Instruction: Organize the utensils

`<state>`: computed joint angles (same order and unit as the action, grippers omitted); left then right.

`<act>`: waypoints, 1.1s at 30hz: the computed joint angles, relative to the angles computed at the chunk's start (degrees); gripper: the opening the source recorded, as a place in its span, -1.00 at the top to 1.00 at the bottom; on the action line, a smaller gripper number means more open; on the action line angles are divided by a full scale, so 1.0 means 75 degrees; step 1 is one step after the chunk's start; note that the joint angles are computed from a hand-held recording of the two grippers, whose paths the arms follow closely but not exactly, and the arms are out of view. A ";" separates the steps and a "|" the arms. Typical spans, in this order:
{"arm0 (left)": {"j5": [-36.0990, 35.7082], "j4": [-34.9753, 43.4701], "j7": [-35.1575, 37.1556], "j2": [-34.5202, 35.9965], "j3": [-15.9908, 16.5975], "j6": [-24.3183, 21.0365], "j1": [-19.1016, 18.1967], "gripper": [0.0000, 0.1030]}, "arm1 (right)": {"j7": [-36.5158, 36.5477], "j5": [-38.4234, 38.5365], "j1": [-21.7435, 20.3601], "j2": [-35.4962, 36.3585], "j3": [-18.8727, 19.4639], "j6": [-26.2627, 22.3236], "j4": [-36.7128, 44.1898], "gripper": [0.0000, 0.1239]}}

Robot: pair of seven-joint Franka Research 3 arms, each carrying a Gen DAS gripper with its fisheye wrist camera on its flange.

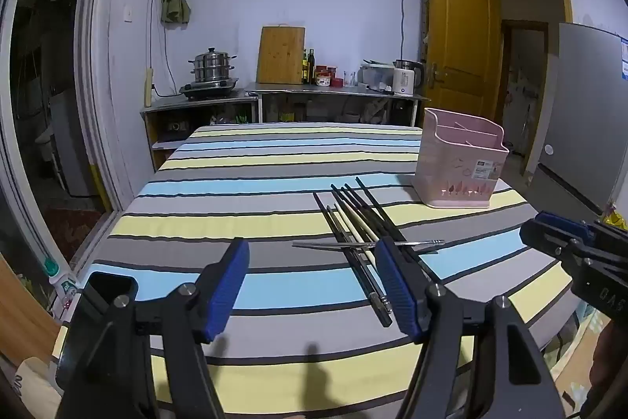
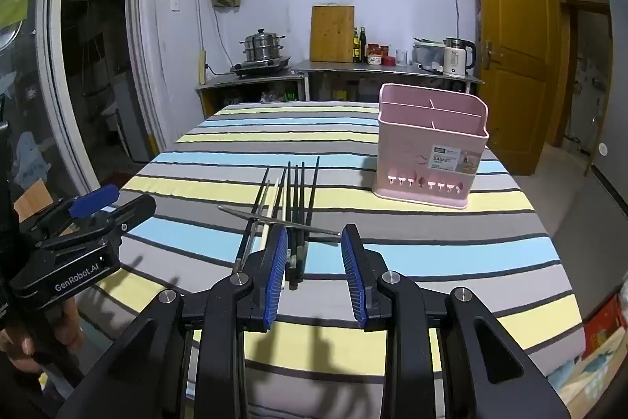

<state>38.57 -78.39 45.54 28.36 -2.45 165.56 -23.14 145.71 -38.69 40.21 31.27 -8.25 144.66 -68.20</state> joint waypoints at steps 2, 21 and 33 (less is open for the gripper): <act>-0.0029 0.0007 0.0008 0.0010 -0.0015 0.0010 0.0015 -0.34 | 0.0057 -0.0067 0.0029 -0.0020 -0.0035 0.0029 -0.0040 0.52; 0.0059 0.0004 0.0014 -0.0031 -0.0020 -0.0071 -0.0072 -0.34 | 0.0371 -0.0332 -0.0020 -0.0290 0.0013 0.0152 -0.0384 0.52; 0.0014 0.0027 0.0085 -0.0079 -0.0069 -0.0106 -0.0059 -0.34 | 0.0412 -0.0419 -0.0057 -0.0349 0.0051 0.0181 -0.0454 0.52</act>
<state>38.67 -78.19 46.18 27.77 -2.97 164.77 -23.58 148.80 -41.83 39.78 28.66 -7.88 146.02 -71.61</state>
